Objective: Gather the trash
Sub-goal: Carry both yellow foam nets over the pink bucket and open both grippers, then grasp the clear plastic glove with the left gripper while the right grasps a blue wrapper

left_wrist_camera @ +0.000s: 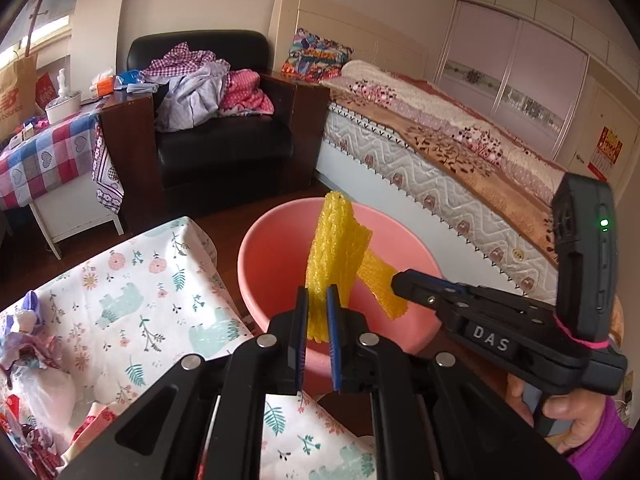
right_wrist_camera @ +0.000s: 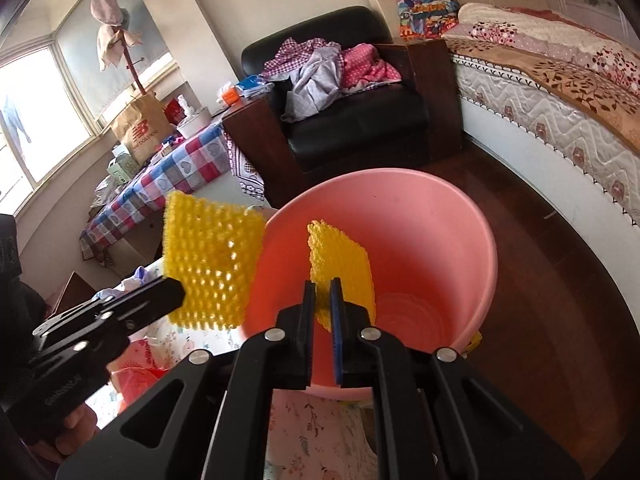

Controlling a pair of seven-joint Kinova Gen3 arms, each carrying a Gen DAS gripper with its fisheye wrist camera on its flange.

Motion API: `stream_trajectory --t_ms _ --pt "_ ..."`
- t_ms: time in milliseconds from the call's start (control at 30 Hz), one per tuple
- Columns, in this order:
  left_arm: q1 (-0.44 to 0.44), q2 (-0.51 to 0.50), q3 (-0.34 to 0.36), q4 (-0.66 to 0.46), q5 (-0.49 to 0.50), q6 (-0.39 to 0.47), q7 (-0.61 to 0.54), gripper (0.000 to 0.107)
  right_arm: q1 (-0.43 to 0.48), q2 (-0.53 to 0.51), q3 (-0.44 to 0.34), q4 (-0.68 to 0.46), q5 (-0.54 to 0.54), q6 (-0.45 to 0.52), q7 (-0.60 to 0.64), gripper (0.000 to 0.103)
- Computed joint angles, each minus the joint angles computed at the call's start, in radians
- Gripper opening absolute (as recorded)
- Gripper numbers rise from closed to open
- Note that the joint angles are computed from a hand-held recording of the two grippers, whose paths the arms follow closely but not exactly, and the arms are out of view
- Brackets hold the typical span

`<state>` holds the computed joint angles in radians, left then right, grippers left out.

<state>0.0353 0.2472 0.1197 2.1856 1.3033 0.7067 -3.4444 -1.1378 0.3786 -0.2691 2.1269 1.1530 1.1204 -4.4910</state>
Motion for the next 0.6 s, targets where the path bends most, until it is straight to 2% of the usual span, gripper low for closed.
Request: stream_trajectory --t_ms 133,200,233,267,433,533,600 --pt "0.023 0.03 0.014 -0.009 0.029 -0.042 -0.007 0.016 0.002 -0.002 0.0 0.031 0.02 -0.006 -0.055 0.01" --pt "0.024 0.039 0.015 -0.019 0.025 -0.034 0.015 0.032 0.0 -0.001 -0.003 0.04 0.021 0.003 -0.06 0.015" --pt "0.015 0.039 0.013 -0.022 0.023 -0.019 0.02 0.034 -0.001 0.0 -0.005 0.042 0.021 0.008 -0.063 0.02" --pt "0.001 0.035 0.008 -0.023 0.016 0.004 0.022 0.034 -0.007 0.001 -0.008 0.046 0.02 0.016 -0.072 0.025" --pt "-0.064 -0.022 -0.026 -0.009 -0.002 0.088 0.016 0.034 -0.035 0.0 -0.023 0.052 0.008 0.063 -0.106 0.028" --pt "-0.118 -0.07 -0.065 0.013 0.003 0.158 -0.021 0.035 -0.056 0.0 -0.032 0.043 0.009 0.091 -0.119 0.036" --pt "-0.162 -0.102 -0.101 0.023 -0.007 0.218 -0.045 0.037 -0.075 0.007 -0.036 0.025 0.014 0.121 -0.114 0.037"
